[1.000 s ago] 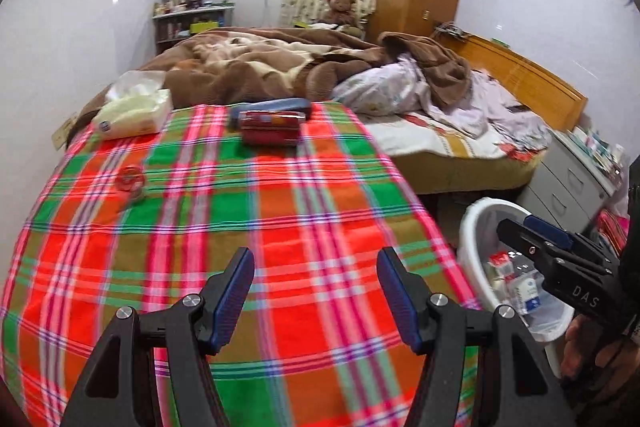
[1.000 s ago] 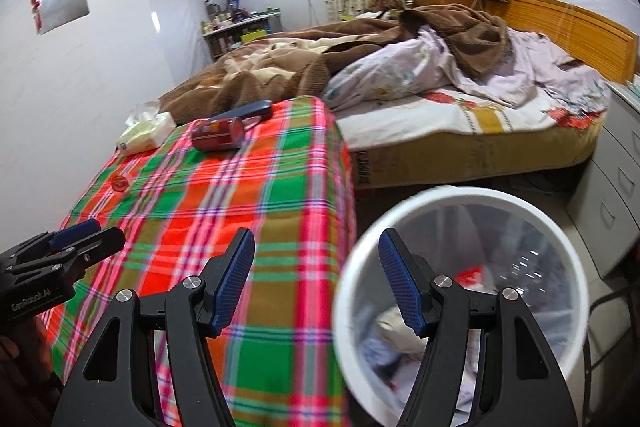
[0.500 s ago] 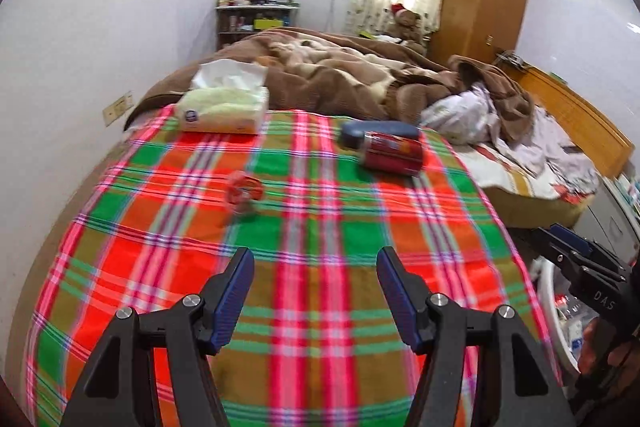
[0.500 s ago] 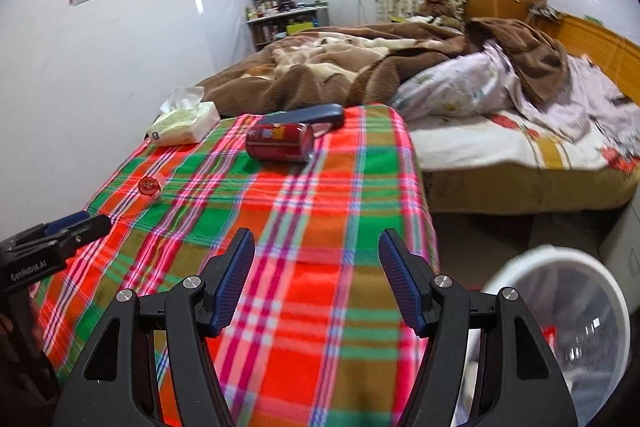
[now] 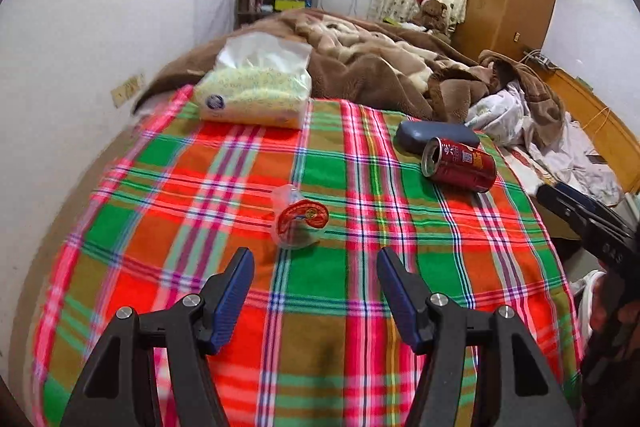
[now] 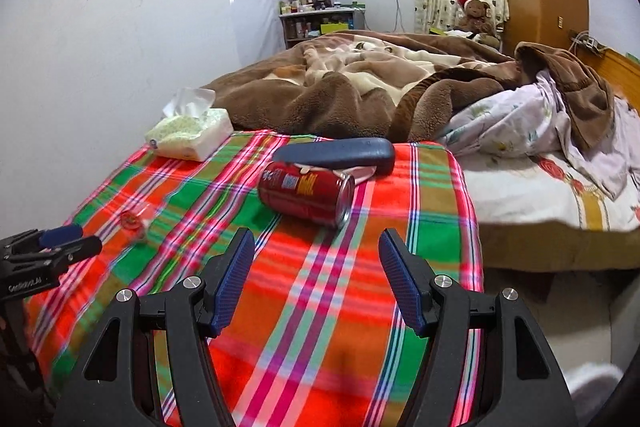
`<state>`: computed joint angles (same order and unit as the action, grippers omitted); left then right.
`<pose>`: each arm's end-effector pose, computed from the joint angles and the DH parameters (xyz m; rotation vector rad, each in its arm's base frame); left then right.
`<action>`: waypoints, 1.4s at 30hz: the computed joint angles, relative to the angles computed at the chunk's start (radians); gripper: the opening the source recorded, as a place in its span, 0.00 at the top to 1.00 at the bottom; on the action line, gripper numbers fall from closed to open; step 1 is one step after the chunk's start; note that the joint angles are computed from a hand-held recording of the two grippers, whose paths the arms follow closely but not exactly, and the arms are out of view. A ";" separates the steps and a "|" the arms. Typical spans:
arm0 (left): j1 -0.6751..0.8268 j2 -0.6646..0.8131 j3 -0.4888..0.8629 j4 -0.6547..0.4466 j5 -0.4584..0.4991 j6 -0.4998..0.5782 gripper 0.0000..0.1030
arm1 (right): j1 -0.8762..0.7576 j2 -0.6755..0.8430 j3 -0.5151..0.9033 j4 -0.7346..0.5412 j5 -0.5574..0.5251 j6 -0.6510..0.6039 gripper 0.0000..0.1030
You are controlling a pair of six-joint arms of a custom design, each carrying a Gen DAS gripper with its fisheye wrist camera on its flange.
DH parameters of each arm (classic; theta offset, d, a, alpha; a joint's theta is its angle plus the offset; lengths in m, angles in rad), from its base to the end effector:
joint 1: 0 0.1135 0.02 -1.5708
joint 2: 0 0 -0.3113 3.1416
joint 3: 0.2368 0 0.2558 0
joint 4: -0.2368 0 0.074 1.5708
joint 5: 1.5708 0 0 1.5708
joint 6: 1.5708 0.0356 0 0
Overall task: Collect trash
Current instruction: 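Move both open tools back over the remaining trash on the bed, then grasp the small clear cup with red lid with the left tool while the right tool grasps the red can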
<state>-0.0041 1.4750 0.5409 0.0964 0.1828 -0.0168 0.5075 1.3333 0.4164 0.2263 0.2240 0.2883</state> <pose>0.2592 -0.0075 0.1781 0.0693 2.4017 -0.2297 0.2044 0.1046 0.1859 -0.1273 2.2432 0.1768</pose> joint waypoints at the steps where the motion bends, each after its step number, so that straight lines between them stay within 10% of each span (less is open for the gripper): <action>1: -0.001 0.014 0.005 0.009 -0.009 0.000 0.38 | -0.009 0.028 0.012 0.020 -0.003 -0.020 0.36; 20: 0.017 0.281 0.187 0.030 -0.009 0.010 0.38 | -0.168 0.335 0.229 0.084 -0.294 -0.171 0.36; 42: 0.061 0.324 0.184 0.043 0.036 -0.005 0.38 | -0.035 0.417 0.333 -0.109 -0.247 -0.135 0.36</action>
<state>0.0569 1.7991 0.7253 0.1396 0.2191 -0.0215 0.4728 1.7503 0.7493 0.1169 -0.0227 0.1533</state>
